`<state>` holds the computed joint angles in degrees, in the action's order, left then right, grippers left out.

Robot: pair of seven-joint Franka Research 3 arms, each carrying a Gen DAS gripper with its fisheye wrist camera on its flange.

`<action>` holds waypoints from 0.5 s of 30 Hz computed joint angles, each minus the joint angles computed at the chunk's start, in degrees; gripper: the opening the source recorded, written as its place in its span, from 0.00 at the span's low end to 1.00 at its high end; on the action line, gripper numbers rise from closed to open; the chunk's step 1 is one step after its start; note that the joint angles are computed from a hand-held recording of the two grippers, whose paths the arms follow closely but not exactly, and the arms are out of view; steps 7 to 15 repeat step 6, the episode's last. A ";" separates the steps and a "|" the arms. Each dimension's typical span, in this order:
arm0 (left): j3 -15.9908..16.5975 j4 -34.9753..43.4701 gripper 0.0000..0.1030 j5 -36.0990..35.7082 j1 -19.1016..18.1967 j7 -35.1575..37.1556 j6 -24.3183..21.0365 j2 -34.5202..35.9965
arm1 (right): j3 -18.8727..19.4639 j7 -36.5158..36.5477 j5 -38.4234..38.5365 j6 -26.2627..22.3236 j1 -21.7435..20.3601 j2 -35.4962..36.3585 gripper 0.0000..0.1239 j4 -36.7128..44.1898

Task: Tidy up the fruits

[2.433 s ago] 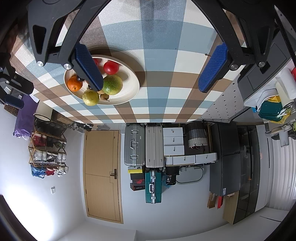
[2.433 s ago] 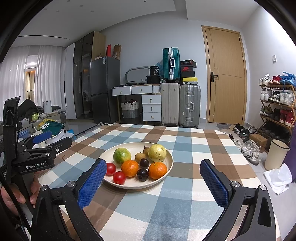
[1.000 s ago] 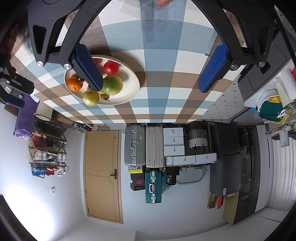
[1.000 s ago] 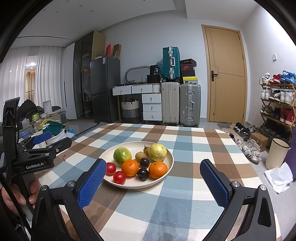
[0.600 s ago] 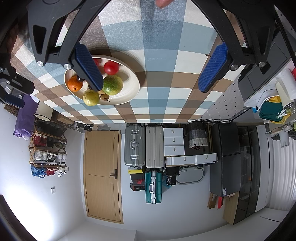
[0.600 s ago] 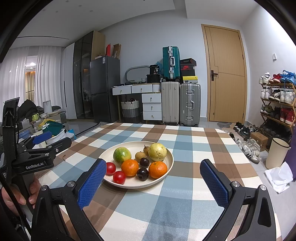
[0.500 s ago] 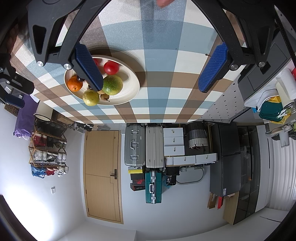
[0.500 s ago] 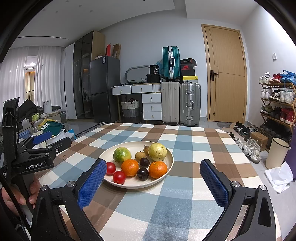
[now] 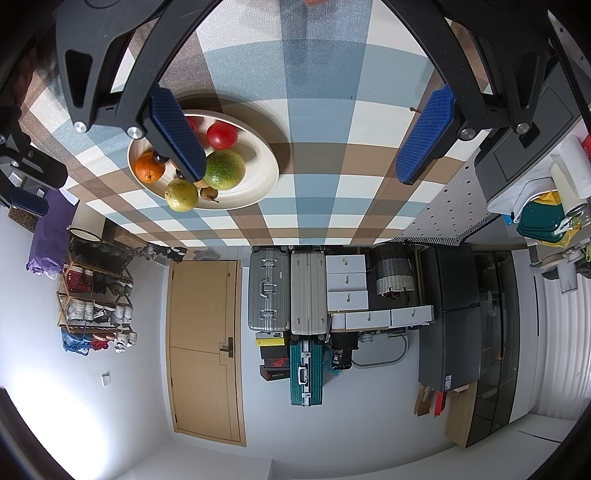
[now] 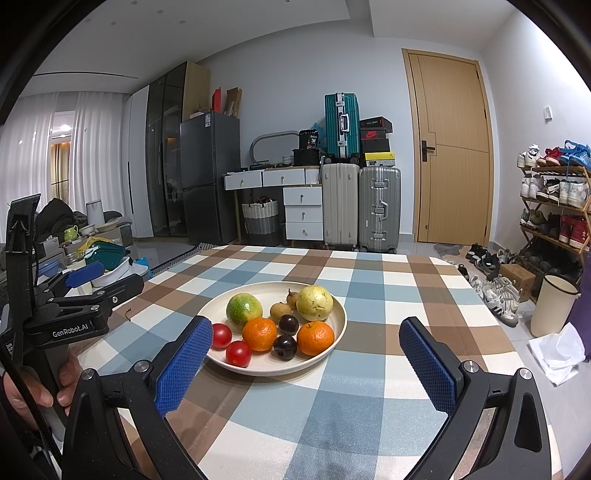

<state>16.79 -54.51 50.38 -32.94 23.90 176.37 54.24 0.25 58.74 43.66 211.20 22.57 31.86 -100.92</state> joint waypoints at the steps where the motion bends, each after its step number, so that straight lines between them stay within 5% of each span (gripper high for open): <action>1: 0.12 0.10 0.99 0.00 -0.05 -0.11 0.04 0.08 | 0.00 -0.02 0.03 0.00 0.01 0.04 0.83 0.05; 15: 0.45 -0.24 0.99 0.14 -0.29 -0.49 0.14 -0.09 | 0.03 -0.03 -0.02 -0.04 -0.04 0.00 0.83 0.02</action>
